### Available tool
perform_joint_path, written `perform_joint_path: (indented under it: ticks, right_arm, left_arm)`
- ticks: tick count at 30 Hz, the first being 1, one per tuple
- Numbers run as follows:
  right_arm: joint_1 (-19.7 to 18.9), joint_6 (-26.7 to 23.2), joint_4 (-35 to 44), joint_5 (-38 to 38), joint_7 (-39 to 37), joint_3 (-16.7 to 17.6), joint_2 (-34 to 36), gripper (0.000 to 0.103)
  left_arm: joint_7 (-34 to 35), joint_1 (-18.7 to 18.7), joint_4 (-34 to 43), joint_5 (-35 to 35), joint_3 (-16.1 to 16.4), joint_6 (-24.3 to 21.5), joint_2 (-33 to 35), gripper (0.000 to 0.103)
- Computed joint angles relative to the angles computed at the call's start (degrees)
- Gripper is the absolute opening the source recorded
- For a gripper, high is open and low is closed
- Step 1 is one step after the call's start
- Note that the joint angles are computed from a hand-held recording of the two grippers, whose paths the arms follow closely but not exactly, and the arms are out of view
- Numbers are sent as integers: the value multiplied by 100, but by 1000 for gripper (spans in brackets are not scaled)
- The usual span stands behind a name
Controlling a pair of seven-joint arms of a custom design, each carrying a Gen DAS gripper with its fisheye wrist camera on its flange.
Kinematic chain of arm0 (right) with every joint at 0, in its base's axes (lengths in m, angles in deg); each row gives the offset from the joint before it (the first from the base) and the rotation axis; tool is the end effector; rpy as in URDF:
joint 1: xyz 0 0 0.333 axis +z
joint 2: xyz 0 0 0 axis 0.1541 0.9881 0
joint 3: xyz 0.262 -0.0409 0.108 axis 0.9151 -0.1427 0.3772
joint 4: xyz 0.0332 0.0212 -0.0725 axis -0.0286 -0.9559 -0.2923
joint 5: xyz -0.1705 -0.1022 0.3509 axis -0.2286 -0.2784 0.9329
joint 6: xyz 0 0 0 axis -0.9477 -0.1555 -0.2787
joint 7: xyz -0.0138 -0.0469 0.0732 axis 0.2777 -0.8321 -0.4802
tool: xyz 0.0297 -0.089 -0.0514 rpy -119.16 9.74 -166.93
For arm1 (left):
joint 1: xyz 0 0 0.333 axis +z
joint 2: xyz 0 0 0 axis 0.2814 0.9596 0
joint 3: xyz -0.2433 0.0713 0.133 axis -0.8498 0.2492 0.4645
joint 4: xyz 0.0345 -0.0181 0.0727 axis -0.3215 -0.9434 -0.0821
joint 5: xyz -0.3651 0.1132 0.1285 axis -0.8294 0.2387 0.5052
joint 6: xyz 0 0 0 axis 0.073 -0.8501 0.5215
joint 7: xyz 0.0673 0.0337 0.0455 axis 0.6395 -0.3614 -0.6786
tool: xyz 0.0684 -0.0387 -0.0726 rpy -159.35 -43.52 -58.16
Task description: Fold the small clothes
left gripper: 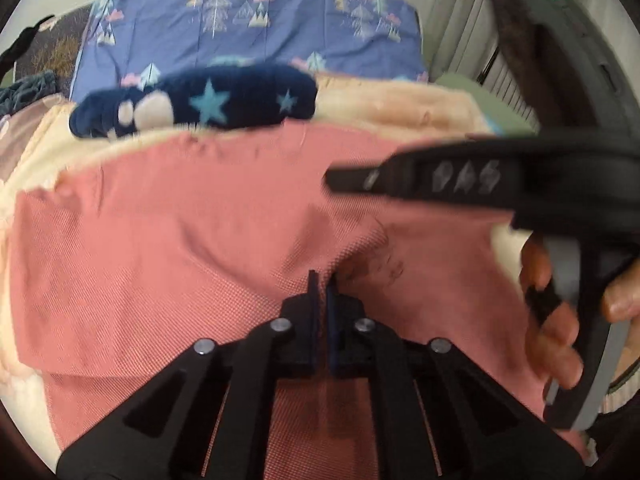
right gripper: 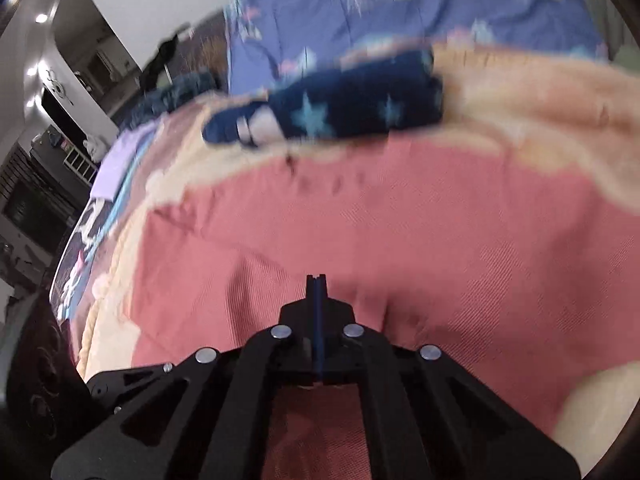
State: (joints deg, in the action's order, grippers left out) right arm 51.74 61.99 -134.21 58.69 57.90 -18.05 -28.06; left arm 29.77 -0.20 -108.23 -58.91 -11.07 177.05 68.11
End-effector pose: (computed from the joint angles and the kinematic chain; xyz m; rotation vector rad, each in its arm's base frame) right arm 0.5744 0.5328 0.5295 -1.6993 1.6979 -0.3007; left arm 0.5445 -0.3305 0.4904 -1.4769 2.2899 -1.1003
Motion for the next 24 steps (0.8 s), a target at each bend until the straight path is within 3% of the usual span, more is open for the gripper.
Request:
perform_joint_path:
  ticks: [2,4,5,10,12,13,14,16,18,21,24]
  right_arm:
    - [-74,71,-214,28,-40,17,-191,7]
    - [-349,51,-522,445,-300,280,-373,65]
    - [-516,180,-819,739,-383,428,-486,70]
    - [-1156,576,-1721,2383,-325,1021,-635,69]
    - [-1135,762,-1839,2582,-150,979,-626,69]
    - [-1082,605,-1663,2534,-66,914,-541,64]
    - [-993,374,-1413,2404,40,811,-438,58]
    - [-746,-264,-626,1883,84,561,-101,4]
    - [-514,-243,-407,1403,207,306,-102,4]
    - [-261,382,-786,604,430,-24,-506,4]
    - [-57,822,-1254,-272,1008,-342,-954,4]
  left_arm:
    - [108,4,17,-83,-22,63,-43,3]
    - [135,-7,28,-112,-25,105,-64,3]
    - [204,-5,39,-185,-39,91,-60,3]
    - [-123,-116,86,281,17,-154,49,3]
    - [-235,-147,44,450,20,-164,66,3]
    - [-308,-164,28,550,27,-162,72,3]
    - [-362,-178,18,632,28,-159,86,3]
    - [-475,-199,54,756,30,-171,138,3]
    - [-549,-199,131,774,16,-163,179,3]
    - [-566,-182,299,644,-34,127,214,3]
    - [-126,-59,537,-58,-267,530,299,3]
